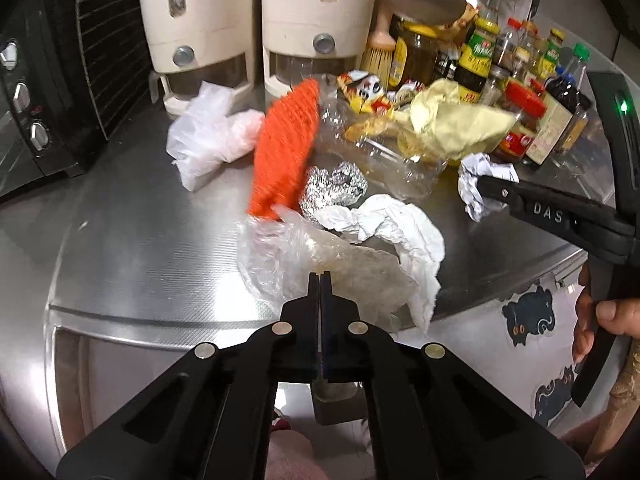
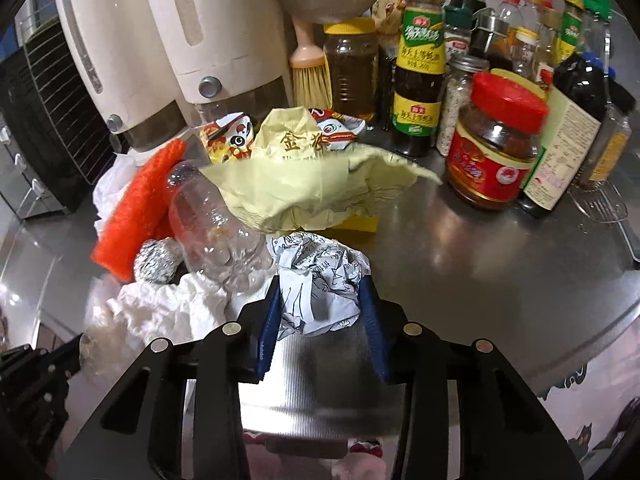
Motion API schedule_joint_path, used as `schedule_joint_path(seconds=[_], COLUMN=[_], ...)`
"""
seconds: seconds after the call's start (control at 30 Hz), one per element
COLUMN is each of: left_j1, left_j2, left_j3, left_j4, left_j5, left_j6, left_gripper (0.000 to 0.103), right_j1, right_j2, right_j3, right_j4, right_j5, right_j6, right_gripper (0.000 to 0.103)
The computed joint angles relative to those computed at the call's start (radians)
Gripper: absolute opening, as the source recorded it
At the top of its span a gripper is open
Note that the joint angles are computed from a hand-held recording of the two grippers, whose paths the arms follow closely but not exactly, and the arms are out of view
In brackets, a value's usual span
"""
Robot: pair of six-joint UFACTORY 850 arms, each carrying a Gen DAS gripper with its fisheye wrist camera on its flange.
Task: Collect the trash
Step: 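Carry the foil ball and plastic bag down over the floor bin with both tools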
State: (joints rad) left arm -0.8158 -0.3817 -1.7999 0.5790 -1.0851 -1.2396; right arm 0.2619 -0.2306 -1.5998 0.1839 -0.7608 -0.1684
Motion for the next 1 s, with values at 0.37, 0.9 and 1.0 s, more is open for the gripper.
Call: schedule_joint_path(seconds=[0.37,0.9,1.0], left_j1=[-0.093,-0.239,-0.252], left_j2=[0.044,0.101,0.100], left_j3=[0.008,0.171,0.219], left_j4=[0.085,0.107,0.103], left_j5=[-0.074,-0.056,-0.026], left_j6=[-0.085,-0.262,-0.293], left_gripper=[0.000,0.000,0.000], right_j1=[-0.042,-0.060,-0.058], right_j2=[0.142,0.392,0.427], right_j3=[0.133,0.457,0.540], right_j4=[0.042,0.107,0.108], right_j5=[-0.023,0.024,0.055], right_j6=[-0.047,-0.146,-0.158], right_gripper=[0.040,0.040,0.040])
